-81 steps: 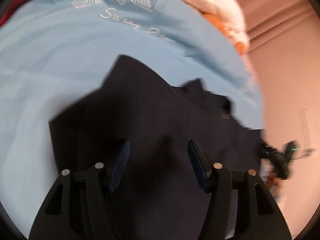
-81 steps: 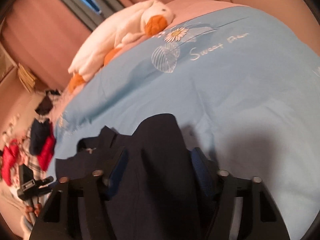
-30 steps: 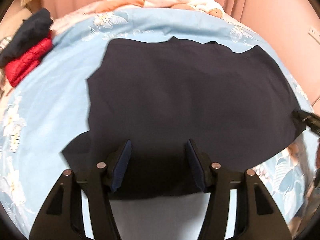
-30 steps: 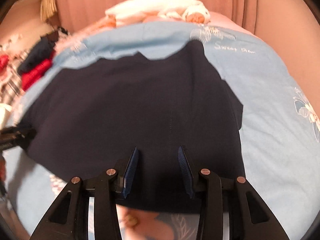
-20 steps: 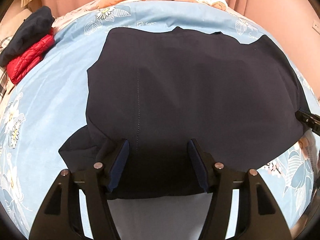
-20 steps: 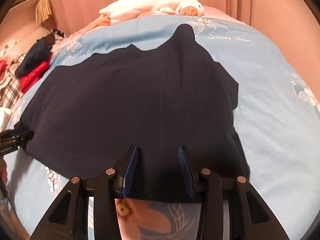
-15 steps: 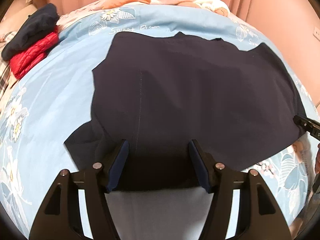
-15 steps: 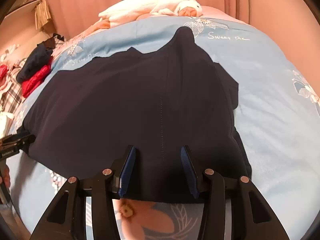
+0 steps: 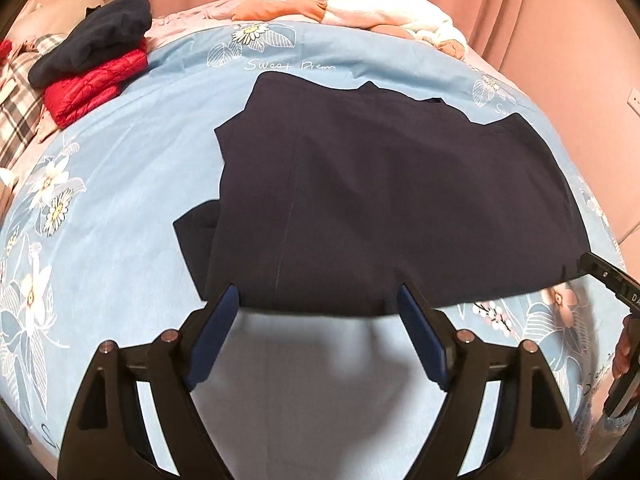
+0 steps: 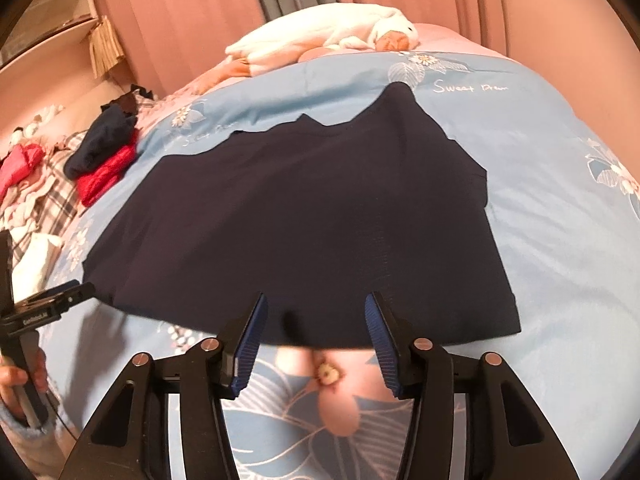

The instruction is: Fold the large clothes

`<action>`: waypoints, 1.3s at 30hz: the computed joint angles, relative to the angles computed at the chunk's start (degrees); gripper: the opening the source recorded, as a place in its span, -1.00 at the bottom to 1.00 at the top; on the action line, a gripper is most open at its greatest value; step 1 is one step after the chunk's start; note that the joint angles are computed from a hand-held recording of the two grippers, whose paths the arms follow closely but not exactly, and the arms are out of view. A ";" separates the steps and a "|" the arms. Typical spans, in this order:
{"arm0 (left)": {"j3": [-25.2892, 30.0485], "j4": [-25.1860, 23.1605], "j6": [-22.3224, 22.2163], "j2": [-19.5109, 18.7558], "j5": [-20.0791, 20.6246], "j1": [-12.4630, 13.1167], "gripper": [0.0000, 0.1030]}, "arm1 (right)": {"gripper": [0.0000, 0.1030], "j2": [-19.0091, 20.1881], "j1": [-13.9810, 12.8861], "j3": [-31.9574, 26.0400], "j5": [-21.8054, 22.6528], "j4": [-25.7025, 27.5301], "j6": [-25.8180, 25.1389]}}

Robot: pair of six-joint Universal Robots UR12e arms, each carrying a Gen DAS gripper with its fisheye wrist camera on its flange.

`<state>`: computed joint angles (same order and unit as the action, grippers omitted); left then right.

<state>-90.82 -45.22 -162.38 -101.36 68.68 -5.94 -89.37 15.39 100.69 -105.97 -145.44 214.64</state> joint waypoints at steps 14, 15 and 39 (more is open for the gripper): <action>0.04 -6.09 -4.35 0.56 -3.80 1.72 0.84 | 0.28 0.81 1.56 -0.82 0.94 0.29 1.59; -0.03 -6.11 -5.12 0.54 -3.88 1.80 0.85 | 0.28 0.87 1.61 -0.82 1.15 0.14 1.74; 1.76 -9.10 -17.84 -2.32 -12.60 3.75 0.95 | 0.31 2.39 1.58 -1.83 4.56 -0.81 1.30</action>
